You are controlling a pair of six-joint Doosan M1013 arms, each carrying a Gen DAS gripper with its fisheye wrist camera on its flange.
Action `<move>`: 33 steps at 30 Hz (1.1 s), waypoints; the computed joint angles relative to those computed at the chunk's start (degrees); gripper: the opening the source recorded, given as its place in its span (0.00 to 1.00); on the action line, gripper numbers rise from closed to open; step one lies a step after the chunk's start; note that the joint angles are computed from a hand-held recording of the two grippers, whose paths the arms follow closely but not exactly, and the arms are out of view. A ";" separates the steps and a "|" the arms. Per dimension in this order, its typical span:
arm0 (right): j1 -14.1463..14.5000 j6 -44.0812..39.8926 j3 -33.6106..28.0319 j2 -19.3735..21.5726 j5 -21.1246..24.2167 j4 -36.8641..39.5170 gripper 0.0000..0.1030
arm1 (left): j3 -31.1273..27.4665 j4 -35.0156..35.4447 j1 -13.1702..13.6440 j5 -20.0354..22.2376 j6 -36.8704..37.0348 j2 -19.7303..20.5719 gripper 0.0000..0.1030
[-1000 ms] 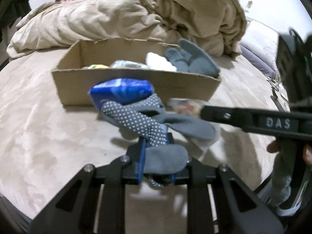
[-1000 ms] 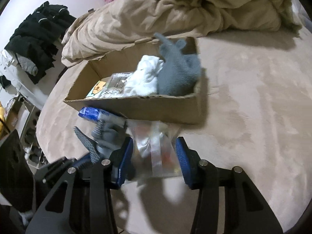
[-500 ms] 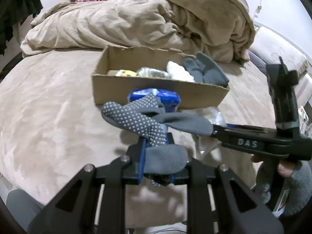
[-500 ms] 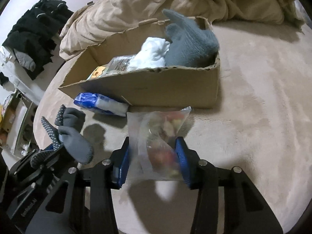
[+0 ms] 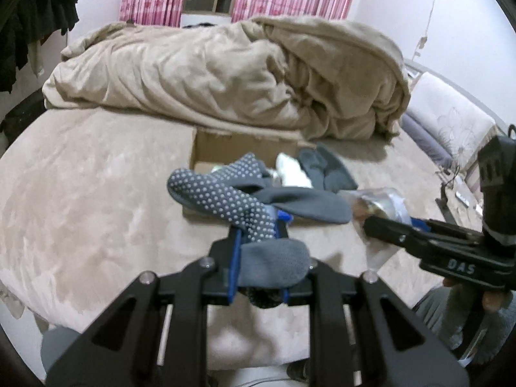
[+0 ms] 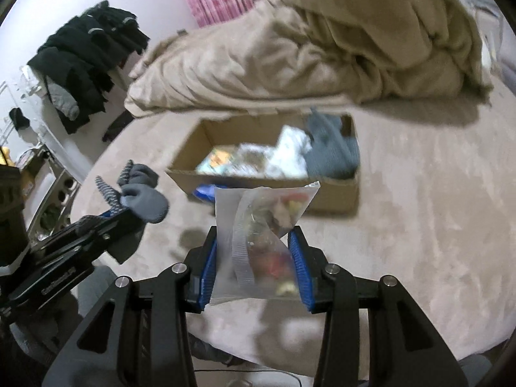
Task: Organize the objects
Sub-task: 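Carry dotted gloves and snack bag into the box while both grippers open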
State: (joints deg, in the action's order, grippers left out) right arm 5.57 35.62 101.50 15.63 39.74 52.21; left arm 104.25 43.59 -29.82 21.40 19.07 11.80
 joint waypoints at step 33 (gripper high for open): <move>5.58 13.45 -17.35 14.20 -1.57 -7.69 0.43 | -16.47 -38.06 10.18 2.20 44.45 15.24 0.20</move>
State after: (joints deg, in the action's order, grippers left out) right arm 11.15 49.07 84.14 29.83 38.17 44.52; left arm 87.78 5.53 -19.65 23.59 63.52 27.03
